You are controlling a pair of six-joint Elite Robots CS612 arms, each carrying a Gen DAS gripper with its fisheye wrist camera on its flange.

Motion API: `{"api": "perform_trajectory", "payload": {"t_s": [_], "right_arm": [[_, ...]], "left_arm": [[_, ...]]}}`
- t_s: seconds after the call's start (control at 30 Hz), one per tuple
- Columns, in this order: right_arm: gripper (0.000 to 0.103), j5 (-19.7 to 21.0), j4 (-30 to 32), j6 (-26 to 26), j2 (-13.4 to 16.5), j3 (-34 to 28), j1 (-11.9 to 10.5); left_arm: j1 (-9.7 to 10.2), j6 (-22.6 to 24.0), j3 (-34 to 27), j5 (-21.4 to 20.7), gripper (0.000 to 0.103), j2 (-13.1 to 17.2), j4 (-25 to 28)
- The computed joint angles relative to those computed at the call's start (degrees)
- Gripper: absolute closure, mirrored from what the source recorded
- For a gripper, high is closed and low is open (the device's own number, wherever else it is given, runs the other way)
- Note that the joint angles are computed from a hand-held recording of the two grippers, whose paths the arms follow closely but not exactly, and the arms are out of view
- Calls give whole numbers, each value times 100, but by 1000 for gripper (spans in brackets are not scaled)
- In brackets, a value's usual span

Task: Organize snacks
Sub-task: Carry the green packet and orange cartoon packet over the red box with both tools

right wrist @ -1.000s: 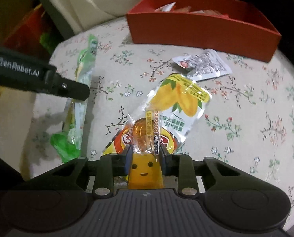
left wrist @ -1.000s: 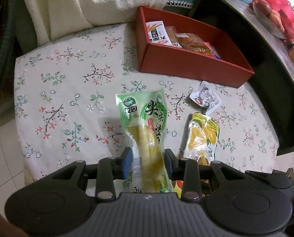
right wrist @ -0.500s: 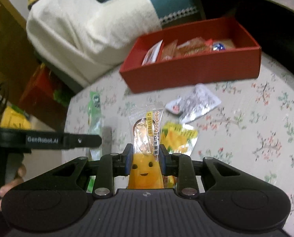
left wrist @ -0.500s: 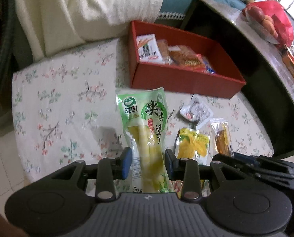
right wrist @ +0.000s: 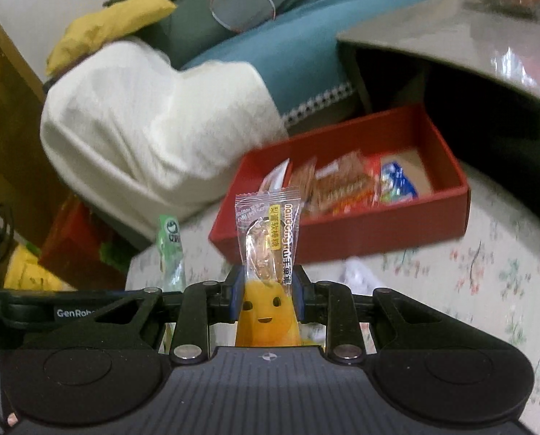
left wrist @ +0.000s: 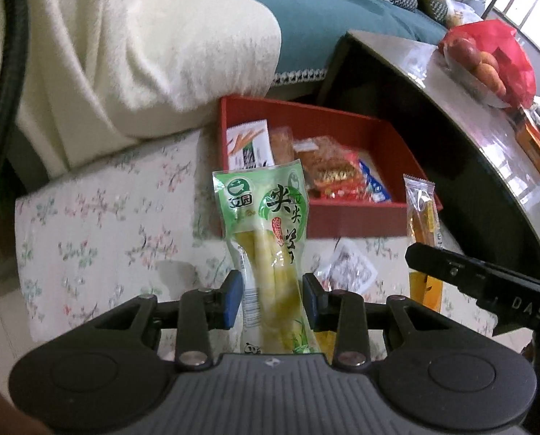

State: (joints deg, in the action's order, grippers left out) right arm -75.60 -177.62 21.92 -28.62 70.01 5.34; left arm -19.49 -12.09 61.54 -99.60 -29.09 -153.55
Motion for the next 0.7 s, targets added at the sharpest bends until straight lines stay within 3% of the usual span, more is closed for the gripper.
{"api": "perform_trajectory", "payload": {"t_s": [0.7], "right_arm": [[69, -212, 266, 50, 531, -1226, -128]], "left_arm": [[-48, 92, -1551, 319, 74, 718, 562]]}}
